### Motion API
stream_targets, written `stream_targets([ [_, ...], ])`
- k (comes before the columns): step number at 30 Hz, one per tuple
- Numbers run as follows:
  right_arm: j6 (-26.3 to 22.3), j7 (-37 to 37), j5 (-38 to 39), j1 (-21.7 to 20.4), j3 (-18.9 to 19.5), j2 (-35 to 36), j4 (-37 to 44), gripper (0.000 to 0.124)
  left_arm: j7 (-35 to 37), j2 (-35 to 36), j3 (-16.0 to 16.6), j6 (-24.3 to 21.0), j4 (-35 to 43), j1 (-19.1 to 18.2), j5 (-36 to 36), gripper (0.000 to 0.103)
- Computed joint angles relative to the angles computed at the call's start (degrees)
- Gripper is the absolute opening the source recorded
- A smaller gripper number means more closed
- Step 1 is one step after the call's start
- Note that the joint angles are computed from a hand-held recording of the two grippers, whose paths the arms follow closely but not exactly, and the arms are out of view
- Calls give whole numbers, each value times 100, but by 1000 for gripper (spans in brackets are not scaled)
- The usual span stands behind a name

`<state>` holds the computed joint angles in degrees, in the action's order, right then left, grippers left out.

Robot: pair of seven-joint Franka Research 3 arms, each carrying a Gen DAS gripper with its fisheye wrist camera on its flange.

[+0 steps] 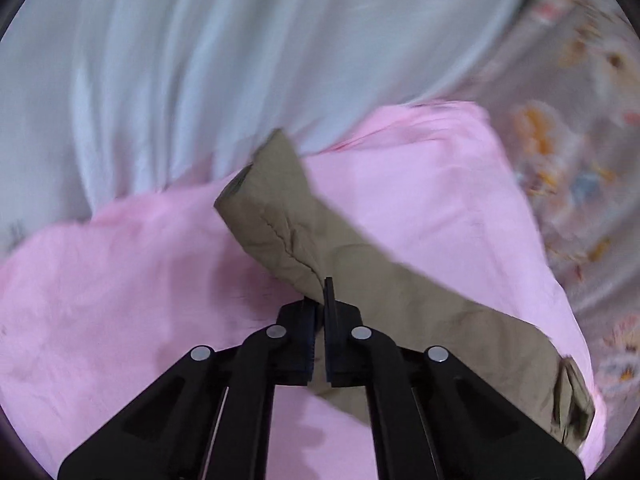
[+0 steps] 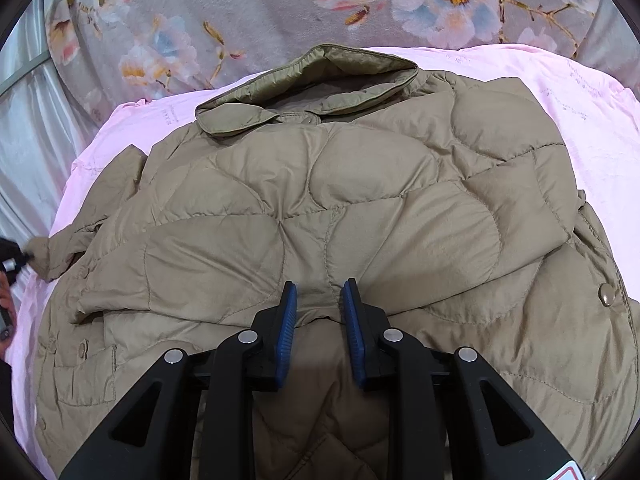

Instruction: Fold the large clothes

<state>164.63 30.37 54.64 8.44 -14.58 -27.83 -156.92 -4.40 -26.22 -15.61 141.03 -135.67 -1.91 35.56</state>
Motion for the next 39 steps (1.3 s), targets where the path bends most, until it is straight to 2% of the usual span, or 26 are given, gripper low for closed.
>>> stream_targets([
  [2, 2, -27, 43, 21, -17, -13, -5, 23, 223, 218, -325, -271, 638, -59, 356, 1],
  [5, -48, -101, 137, 58, -71, -38, 12, 26, 536, 668, -627, -343, 1590, -325, 780, 1],
  [7, -41, -150, 217, 60, -74, -142, -33, 34, 696, 1057, -816, -315, 2218, -577, 1028, 1],
  [9, 23, -224, 335, 61, -115, -397, -154, 56, 843, 1493, -1015, -317, 2829, -865, 1305, 1],
  [11, 121, -249, 437, 16, -182, -805, -347, 65, 1054, 1987, -1235, -401, 3465, -1192, 1635, 1],
  [14, -155, -34, 123, -345, -268, -1309, -550, 66, 1359, 2709, -1474, -526, 4261, -1746, 1954, 2],
  [17, -360, 230, -300, -766, -309, -1590, -667, 66, 1613, 3474, -1513, -475, 4924, -2230, 1954, 5],
  [18, -430, 292, -414, -900, -362, -1695, -721, 67, 1624, 3659, -1486, -405, 5034, -2342, 1904, 6],
  [20, -528, 379, -600, -1072, -442, -1796, -777, 67, 1841, 4061, -1483, -167, 5240, -2474, 1474, 15],
  [22, -602, 445, -805, -1269, -480, -1882, -836, 68, 1905, 4298, -1451, 49, 5267, -2542, 1065, 35],
  [23, -604, 441, -880, -1329, -507, -1919, -866, 68, 1779, 4371, -1381, 114, 5223, -2605, 991, 41],
  [24, -594, 437, -942, -1377, -523, -1961, -901, 69, 1645, 4374, -1283, 149, 5152, -2664, 978, 53],
  [27, -581, 413, -1060, -1424, -616, -1980, -919, 70, 1164, 4097, -1001, 549, 4592, -2714, 863, 71],
  [28, -609, 415, -1080, -1420, -655, -1957, -891, 70, 932, 3864, -889, 816, 4226, -2687, 838, 75],
  [29, -640, 440, -1085, -1404, -679, -1905, -837, 70, 643, 3595, -749, 1032, 3857, -2671, 843, 76],
  [30, -670, 469, -1075, -1382, -698, -1852, -773, 70, 375, 3347, -716, 1053, 3565, -2590, 881, 78],
  [31, -710, 501, -1043, -1331, -726, -1775, -675, 70, 288, 3268, -508, 1114, 3474, -2709, 859, 78],
  [33, -831, 519, -922, -1171, -822, -1579, -419, 71, 13, 2904, -292, 1163, 3008, -2640, 705, 78],
  [39, -1248, 692, -466, -915, -782, -641, 368, 71, -693, 2188, -54, 1733, 1695, -2021, 73, 78],
])
